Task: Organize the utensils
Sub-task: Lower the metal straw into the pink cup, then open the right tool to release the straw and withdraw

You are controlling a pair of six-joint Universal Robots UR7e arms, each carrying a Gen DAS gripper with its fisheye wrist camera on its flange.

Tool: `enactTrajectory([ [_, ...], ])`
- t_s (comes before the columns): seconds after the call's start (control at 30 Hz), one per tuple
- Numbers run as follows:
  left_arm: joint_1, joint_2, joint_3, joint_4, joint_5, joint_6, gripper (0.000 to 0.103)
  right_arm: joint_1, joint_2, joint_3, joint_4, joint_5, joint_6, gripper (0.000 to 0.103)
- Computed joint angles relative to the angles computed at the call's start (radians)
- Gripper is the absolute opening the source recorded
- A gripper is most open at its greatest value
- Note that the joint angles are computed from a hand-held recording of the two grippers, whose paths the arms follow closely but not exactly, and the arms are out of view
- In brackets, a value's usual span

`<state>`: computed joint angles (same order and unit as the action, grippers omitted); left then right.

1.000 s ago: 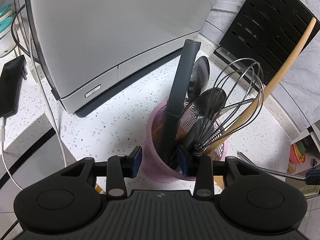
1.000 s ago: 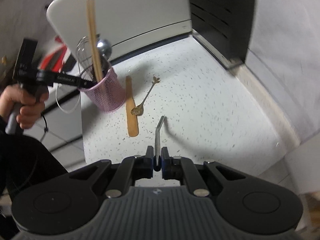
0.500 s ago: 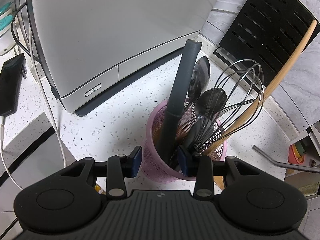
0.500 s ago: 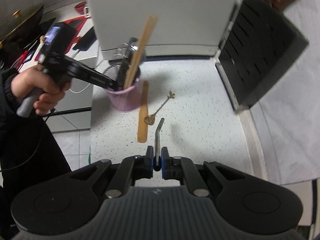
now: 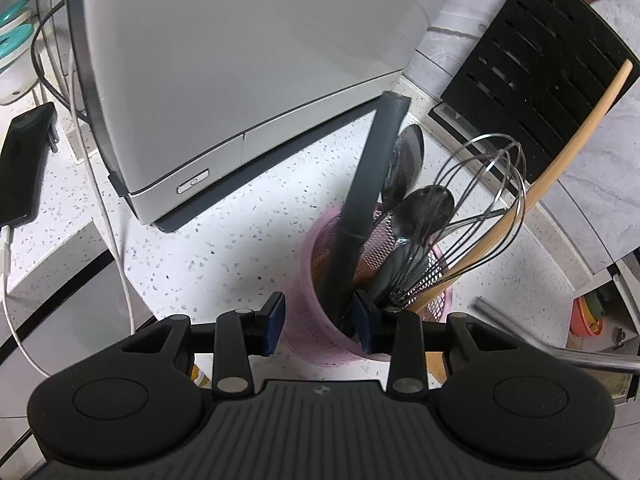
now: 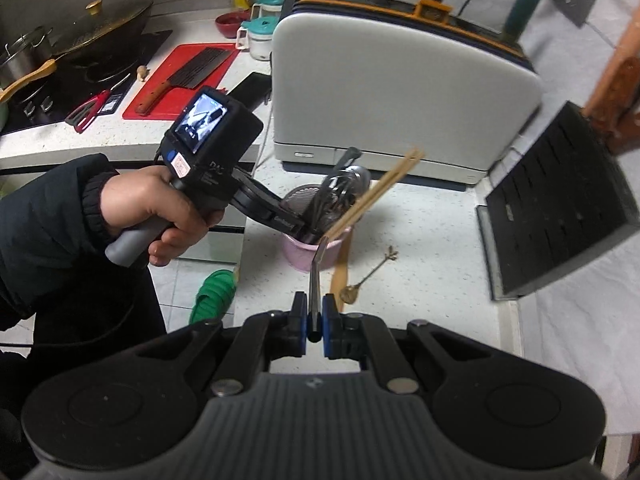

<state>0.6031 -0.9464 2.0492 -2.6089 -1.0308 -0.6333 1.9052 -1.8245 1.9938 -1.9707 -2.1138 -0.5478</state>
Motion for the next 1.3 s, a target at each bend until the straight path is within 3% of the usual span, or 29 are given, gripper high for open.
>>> enactTrajectory([
  [0.77,0.018,-0.013,0.012,-0.038,-0.031,0.036,0.042,-0.080,0.240,-0.119,0.030,0.083,-0.045,0.004],
  [0.97,0.018,-0.014,0.012,-0.035,-0.033,0.033,0.042,-0.110,0.291,-0.159,-0.062,0.143,-0.064,0.004],
  [1.2,0.013,-0.013,0.009,-0.026,-0.019,0.010,0.041,-0.126,0.342,-0.138,-0.271,0.213,-0.063,0.004],
  [1.3,0.014,-0.014,0.008,-0.024,-0.016,0.004,0.041,-0.122,0.371,-0.110,-0.365,0.181,-0.063,0.004],
])
